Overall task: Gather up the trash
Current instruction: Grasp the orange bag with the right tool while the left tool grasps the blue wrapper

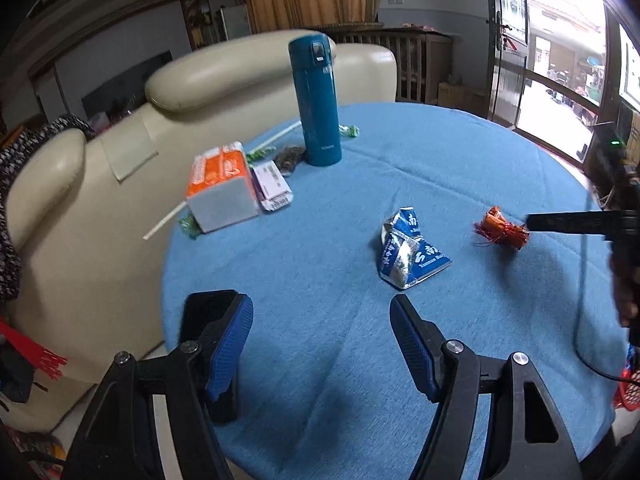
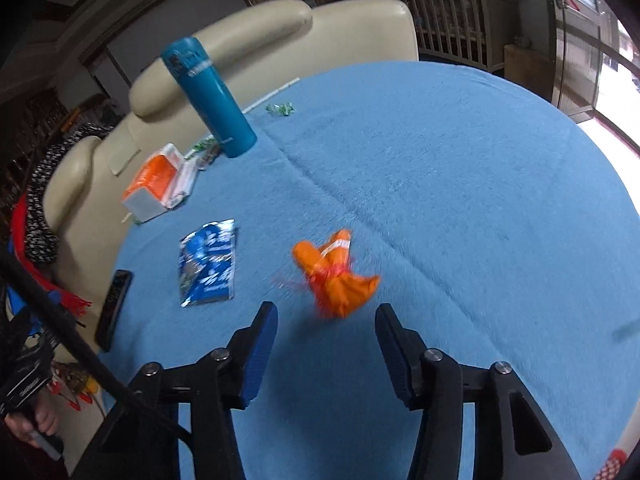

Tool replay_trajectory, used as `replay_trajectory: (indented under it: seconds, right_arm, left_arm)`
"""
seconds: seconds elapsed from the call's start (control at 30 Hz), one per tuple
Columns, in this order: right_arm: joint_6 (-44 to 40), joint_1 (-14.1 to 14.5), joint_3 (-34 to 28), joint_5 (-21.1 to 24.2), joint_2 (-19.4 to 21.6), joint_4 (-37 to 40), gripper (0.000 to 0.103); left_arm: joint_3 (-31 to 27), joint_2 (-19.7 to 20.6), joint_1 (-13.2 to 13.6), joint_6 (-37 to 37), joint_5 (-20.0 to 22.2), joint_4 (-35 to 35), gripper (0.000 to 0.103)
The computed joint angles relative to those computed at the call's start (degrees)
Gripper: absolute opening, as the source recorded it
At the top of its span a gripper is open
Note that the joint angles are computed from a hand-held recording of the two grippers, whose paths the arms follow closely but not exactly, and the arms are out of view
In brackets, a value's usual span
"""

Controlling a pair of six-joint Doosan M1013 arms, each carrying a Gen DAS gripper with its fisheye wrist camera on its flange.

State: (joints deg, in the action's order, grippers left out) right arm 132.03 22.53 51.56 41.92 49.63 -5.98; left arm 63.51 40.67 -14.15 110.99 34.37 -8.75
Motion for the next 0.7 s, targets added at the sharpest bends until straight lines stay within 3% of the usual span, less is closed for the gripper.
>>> replay_trajectory:
  seconds: [0.17, 0.33, 0.53, 0.7]
  right_arm:
    - [-3.3, -1.1, -7.0, 4.8, 4.5, 2.4, 0.051]
    - [-5.0, -1.2, -10.0, 7.9, 6.7, 3.0, 0.036]
    - [-2.0, -0.8, 0.0, -0.3, 1.7, 4.1, 0.033]
    - [1.0, -0.1, 10.7, -7.8, -4.5, 4.4, 0.033]
  left_arm:
    - [-6.6, 3.6, -0.3, 1.5, 6.4, -3.9, 0.072]
    - [-16.0, 9.3, -1.8, -3.5, 14.8, -2.3, 0.072]
    - [-27.6, 16.7, -3.6, -7.3, 21.1, 1.9, 0.072]
    - [-37.0, 22.5, -3.3, -8.3, 27.7, -0.4, 0.072]
